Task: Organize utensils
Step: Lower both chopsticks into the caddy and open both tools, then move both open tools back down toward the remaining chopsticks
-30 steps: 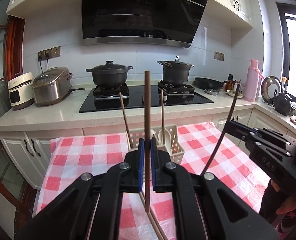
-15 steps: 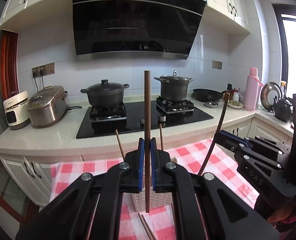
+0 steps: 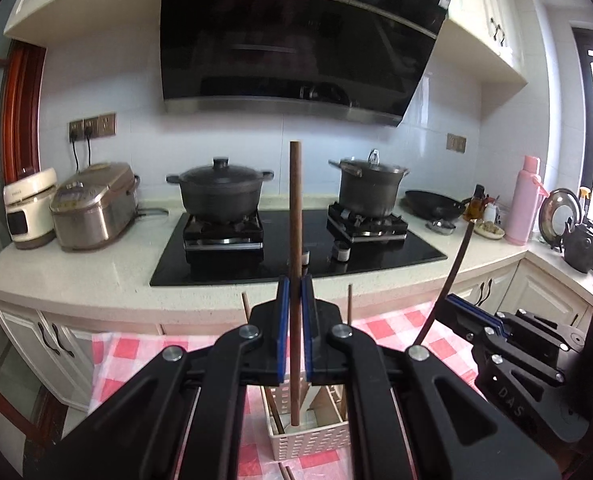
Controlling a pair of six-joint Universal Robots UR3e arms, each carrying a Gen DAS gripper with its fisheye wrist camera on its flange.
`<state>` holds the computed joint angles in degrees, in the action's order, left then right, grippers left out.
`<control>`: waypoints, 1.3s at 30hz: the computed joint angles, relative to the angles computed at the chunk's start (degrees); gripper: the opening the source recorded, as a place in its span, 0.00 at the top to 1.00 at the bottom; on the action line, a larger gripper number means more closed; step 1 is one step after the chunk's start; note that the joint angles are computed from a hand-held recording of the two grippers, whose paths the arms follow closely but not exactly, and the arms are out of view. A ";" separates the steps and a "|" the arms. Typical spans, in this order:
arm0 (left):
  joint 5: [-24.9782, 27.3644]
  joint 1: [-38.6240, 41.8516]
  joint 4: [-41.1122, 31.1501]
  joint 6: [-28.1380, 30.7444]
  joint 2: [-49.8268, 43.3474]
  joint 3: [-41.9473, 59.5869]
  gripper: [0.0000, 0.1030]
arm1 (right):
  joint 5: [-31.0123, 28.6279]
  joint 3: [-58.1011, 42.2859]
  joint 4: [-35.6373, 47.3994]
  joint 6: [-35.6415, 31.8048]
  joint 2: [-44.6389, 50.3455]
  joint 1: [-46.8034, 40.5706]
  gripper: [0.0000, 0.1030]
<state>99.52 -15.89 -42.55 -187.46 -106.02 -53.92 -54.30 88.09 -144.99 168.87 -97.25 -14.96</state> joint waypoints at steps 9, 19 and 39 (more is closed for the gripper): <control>-8.02 4.41 -1.12 -0.31 -1.72 -5.33 0.94 | -3.96 -3.15 5.27 -2.11 5.96 4.44 0.94; -4.66 4.95 3.33 -1.47 0.11 -13.10 0.70 | -5.63 -3.86 5.04 -0.31 10.29 4.70 0.86; 14.39 -0.84 29.94 -5.44 18.59 -54.55 0.05 | -0.58 27.57 2.53 -5.02 -10.76 -7.10 0.58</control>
